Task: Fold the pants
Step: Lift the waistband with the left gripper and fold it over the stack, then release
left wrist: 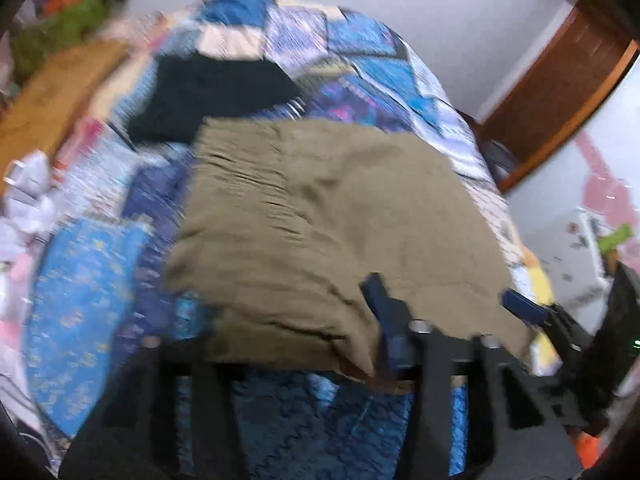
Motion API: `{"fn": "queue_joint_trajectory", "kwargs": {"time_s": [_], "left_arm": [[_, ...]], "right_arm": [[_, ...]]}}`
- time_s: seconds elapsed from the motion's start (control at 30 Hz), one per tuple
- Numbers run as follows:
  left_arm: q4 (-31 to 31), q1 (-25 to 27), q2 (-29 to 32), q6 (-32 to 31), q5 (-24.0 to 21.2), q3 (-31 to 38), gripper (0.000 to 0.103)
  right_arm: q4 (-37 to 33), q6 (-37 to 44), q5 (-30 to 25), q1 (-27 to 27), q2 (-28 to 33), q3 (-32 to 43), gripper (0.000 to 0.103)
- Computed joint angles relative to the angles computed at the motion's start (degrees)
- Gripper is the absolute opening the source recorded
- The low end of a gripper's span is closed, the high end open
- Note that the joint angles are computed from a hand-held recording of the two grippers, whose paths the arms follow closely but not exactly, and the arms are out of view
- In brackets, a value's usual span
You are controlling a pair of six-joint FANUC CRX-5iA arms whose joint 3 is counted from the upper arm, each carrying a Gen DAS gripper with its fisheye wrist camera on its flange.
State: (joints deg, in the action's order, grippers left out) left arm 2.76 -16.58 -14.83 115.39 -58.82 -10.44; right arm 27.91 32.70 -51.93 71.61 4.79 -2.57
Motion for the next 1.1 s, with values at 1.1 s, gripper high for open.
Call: {"fn": "queue_joint_trajectory", "kwargs": {"time_s": [1.1], "left_arm": [[-36.58, -28.04, 7.00, 9.70, -4.26, 24.45, 0.036]], "right_arm": [[2.13, -8.96, -2.28, 2.17, -7.81, -7.44, 0.085]]}}
